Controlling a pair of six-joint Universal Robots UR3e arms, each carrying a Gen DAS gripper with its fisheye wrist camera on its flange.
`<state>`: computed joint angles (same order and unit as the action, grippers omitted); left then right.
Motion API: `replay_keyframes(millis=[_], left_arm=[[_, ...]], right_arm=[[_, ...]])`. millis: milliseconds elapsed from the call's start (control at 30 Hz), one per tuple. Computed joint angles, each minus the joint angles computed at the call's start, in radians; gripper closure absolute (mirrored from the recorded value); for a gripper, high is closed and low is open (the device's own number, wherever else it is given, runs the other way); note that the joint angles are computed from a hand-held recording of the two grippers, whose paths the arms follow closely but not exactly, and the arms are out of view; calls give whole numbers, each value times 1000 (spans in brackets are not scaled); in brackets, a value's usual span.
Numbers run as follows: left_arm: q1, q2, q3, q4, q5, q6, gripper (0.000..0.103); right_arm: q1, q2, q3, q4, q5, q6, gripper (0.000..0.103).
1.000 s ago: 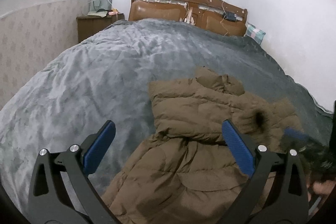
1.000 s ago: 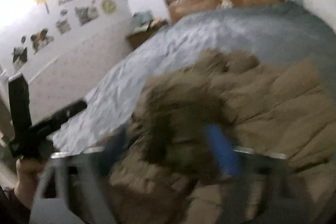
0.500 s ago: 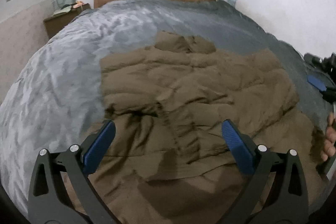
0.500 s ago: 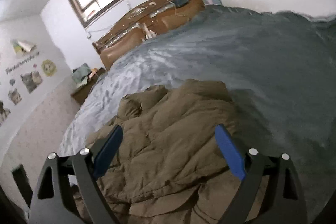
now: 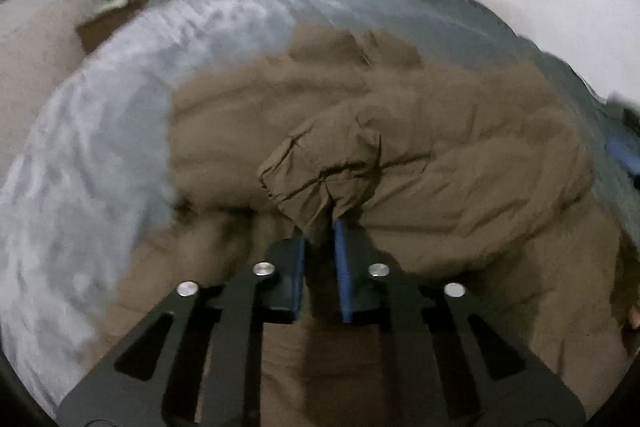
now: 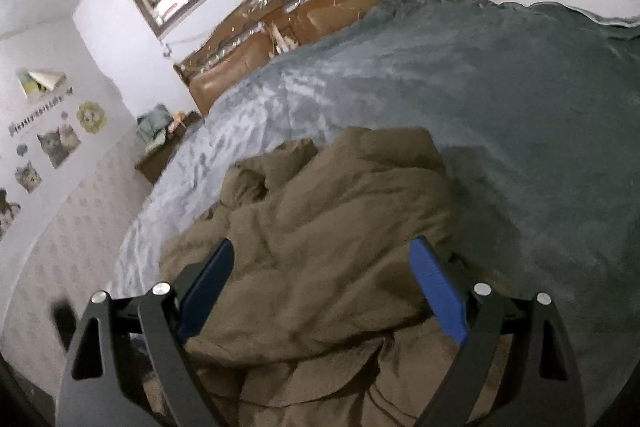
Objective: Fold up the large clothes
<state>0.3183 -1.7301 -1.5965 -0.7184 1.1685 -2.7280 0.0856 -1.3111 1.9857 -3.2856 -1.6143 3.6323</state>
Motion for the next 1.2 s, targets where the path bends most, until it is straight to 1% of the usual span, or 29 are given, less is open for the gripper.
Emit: replay_keyframes(millis=[100, 167, 200, 233, 300, 433, 500, 533, 567, 600, 633, 667, 700, 733, 767, 800, 833, 867, 900, 933, 1000, 1033, 1100, 1133, 1167, 1200], left_arm=[[63, 13, 20, 44, -19, -39, 94], [84, -3, 52, 65, -18, -19, 94], [83, -9, 58, 87, -2, -9, 95], [74, -35, 72, 144, 50, 10, 95], [62, -69, 97, 179, 96, 24, 95], [82, -171, 207, 94, 114, -1, 95], [88, -180, 215, 80, 124, -6, 95], [91, -164, 193, 100, 127, -3, 95], [94, -143, 165, 126, 125, -1, 84], [92, -121, 145, 153, 115, -5, 60], [100, -96, 120, 182, 99, -13, 45], [97, -75, 102, 212, 95, -37, 19], [104, -52, 81, 236, 61, -69, 9], [111, -42, 89, 213, 15, -86, 8], [110, -46, 114, 162, -26, -89, 7], [114, -49, 126, 122, -58, -78, 7], [96, -55, 118, 109, -84, -70, 6], [83, -56, 99, 122, -78, -59, 3], [54, -75, 100, 130, -52, -42, 3], [14, -102, 99, 149, 1, -15, 3], [-62, -177, 121, 196, 181, -3, 3], [-65, -204, 141, 171, 199, -18, 3], [-35, -258, 203, 64, 149, -71, 3], [-10, -285, 233, 11, 108, -102, 3], [6, -306, 253, -14, 83, -115, 3], [10, -322, 260, -7, 84, -114, 3]], right_arm=[[23, 27, -34, 25, -38, -32, 13], [38, 34, -44, 24, -52, -38, 13], [46, 37, -47, 19, -57, -41, 13], [55, 41, -55, 21, -67, -46, 13], [68, 54, -76, 35, -84, -61, 13], [96, 97, -133, 76, -130, -87, 13], [127, 122, -184, 106, -184, -110, 13], [140, 131, -203, 119, -208, -126, 13], [149, 138, -223, 136, -225, -141, 13], [158, 151, -248, 150, -237, -155, 13], [161, 160, -265, 160, -240, -162, 13], [162, 175, -291, 177, -238, -168, 11], [160, 182, -307, 189, -232, -172, 10], [156, 190, -320, 194, -228, -178, 10], [153, 201, -337, 201, -227, -181, 10], [146, 216, -361, 209, -220, -179, 10], [138, 230, -381, 212, -209, -173, 10], [128, 257, -414, 219, -201, -163, 9], [123, 275, -434, 228, -198, -158, 9], [116, 299, -459, 249, -190, -154, 9], [102, 343, -495, 281, -158, -161, 2], [93, 368, -513, 299, -128, -172, 2], [84, 413, -545, 334, -104, -211, 2], [82, 430, -551, 332, -102, -230, 2], [80, 444, -552, 319, -99, -242, 2], [79, 463, -555, 306, -96, -253, 2]])
